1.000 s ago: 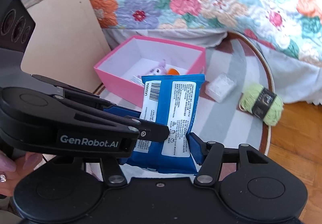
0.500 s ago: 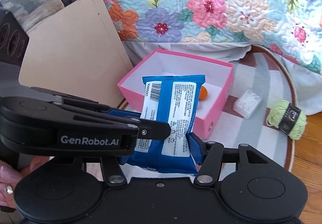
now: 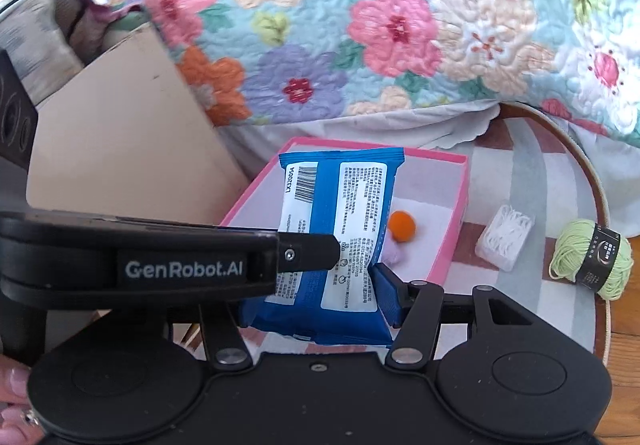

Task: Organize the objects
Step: 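Lift the blue packet with both grippers and carry it over the pink box, then lower the packet beside the plush toy and open both grippers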

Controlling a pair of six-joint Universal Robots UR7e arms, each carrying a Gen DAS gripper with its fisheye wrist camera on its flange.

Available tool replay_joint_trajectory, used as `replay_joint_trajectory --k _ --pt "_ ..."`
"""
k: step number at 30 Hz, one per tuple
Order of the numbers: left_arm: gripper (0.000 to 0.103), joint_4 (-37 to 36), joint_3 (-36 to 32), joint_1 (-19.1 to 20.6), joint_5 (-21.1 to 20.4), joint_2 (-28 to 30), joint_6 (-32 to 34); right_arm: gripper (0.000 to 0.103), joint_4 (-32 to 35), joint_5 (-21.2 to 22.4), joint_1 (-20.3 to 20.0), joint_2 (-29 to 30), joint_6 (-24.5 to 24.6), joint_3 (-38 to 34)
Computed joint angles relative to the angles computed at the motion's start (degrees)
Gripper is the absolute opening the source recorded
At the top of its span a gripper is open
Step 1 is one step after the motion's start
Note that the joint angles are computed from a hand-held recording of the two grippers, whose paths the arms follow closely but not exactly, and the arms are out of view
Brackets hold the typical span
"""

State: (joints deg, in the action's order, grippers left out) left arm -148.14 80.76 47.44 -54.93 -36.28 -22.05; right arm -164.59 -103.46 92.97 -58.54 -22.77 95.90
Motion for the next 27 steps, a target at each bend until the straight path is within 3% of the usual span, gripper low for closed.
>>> replay_joint_trajectory --k 5,15,19,27 --pt "0.027 2.8 -7.4 3.2 -0.9 4.9 1.6 0.060 4.3 -3.7 -0.3 5.1 1.2 -7.2" --pt "0.027 7.6 -20.4 8.7 -4.4 12.8 4.1 0.059 1.6 -1.8 -3.2 12.5 4.5 -14.8" --pt "0.027 4.6 -18.5 9.7 -5.1 12.8 5.1 0.059 -0.1 -1.7 -3.7 13.8 5.7 -14.7" --pt "0.027 -1.3 -15.3 12.8 -11.0 11.9 7.1 0.058 -5.4 -3.6 -3.9 15.8 -0.2 -13.5"
